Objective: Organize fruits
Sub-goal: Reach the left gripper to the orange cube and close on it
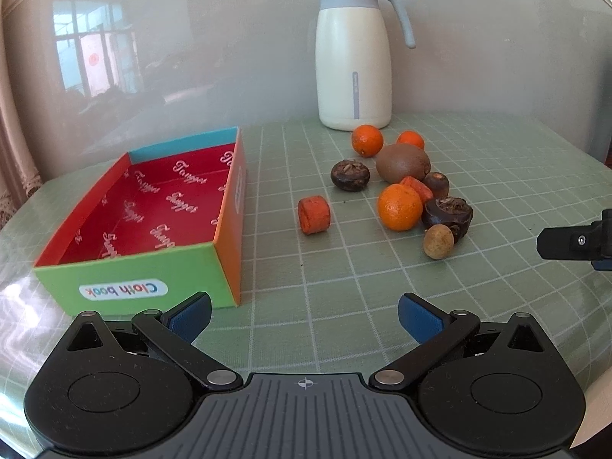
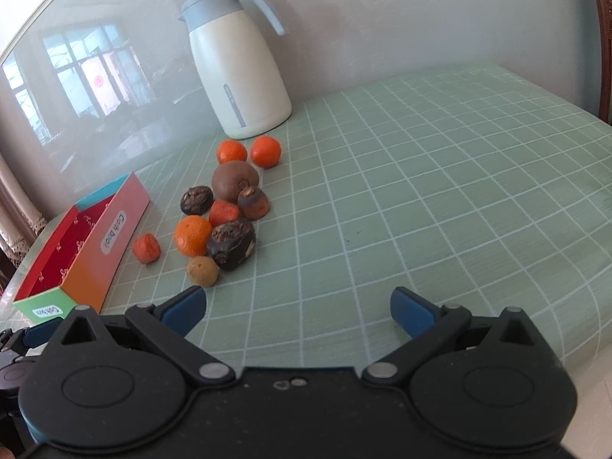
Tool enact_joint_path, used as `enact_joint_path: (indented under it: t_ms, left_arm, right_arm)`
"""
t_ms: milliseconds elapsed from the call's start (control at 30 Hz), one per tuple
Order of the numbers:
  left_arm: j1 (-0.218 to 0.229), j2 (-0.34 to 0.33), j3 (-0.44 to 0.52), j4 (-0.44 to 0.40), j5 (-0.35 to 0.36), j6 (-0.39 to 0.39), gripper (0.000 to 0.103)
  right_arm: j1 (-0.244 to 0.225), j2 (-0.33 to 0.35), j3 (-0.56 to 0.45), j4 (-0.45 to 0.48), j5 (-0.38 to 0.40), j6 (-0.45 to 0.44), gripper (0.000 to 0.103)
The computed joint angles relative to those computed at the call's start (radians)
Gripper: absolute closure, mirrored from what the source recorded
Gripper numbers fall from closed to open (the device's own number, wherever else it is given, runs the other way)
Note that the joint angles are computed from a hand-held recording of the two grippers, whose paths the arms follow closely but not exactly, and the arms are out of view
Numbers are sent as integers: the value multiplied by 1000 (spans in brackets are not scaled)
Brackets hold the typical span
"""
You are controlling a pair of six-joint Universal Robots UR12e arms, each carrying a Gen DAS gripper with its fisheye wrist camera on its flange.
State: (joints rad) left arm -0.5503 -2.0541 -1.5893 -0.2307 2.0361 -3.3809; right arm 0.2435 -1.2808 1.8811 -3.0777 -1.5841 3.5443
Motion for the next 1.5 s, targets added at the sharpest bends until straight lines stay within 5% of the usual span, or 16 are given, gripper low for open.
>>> enact_joint_path:
  t_ms: [267,767,900,1200,1367,1500]
  left_arm:
    - [8,-20,33,23,-20,66,0]
    - [5,-108,140,96,20,50,1]
    - [24,-114,156,27,-14,0,33]
    - [30,-106,123,67,51,-16,36]
    - [26,-115,136,58,55,0,36]
    - [22,-124,155,27,47,12,36]
  right_arm:
    - [-2,1,1,-22,-14,12,0]
    - [-18,-4,18,-109,5,42,0]
    - [-19,-6,22,-118,2,41,0]
    - [-17,0,19,-135,18,30,0]
    - [14,13,-7,-105,-92,-42,0]
    - [8,12,-10,-76,-110,8,0]
